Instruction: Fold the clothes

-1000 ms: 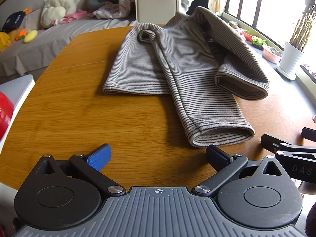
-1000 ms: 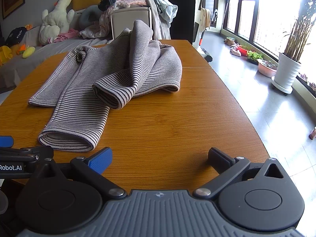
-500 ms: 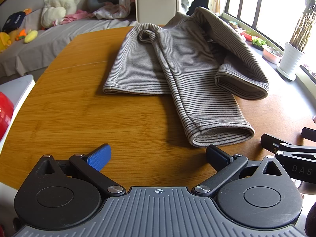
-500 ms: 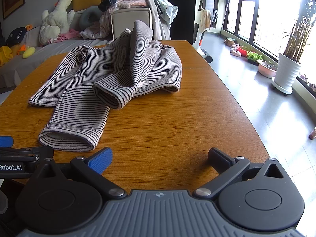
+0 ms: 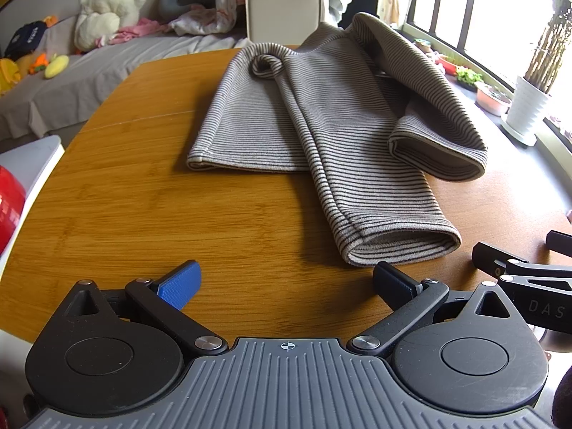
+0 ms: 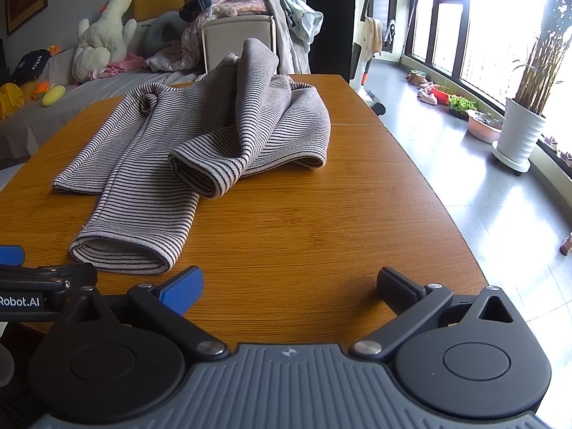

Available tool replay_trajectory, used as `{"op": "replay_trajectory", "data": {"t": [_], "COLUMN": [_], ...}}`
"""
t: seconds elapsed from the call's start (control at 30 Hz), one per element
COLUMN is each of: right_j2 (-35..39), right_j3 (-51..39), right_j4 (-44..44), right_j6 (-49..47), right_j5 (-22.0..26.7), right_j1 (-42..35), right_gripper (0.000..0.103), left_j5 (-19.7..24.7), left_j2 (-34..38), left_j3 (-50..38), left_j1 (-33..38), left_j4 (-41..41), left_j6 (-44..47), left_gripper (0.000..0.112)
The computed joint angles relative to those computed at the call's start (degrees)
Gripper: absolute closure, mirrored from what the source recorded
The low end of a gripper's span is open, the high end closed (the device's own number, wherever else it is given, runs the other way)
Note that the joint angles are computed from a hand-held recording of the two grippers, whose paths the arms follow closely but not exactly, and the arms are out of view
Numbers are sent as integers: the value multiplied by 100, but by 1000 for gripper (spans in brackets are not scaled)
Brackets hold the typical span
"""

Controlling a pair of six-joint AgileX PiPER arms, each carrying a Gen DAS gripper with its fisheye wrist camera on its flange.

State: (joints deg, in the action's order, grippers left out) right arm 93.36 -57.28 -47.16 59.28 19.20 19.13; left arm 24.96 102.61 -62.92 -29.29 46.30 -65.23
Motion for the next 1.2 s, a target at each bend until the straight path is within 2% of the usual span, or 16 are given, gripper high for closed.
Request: {"op": "replay_trajectory", "data": {"t": [0.6,0.93,1.03,1.1,1.2], "right_j2": [41,60,97,127,175], "right_j3": [-59,63,-71,-187,-309], "right_j4": [103,-750,-80,590,1451], "right_j6": [-121,808,8,-787,-1856], "right_j5": [21,-76,-118,-137,-209], "right_j1": [-4,46,-77,-189,-366], "right_gripper": [0,0,0,0,0], "left_j5": [7,-63,-329,-568,-852], "left_j2": [6,8,-24,-49,-42], "left_j3": [-9,-25,-45,-98,-284], "left_j1": [-6,53,236,424,651], "left_j4": [-36,-152,-708,-1456,-2114], "left_j6": [29,211,857,1679,2506], "left_gripper": [9,9,9,9,9]}}
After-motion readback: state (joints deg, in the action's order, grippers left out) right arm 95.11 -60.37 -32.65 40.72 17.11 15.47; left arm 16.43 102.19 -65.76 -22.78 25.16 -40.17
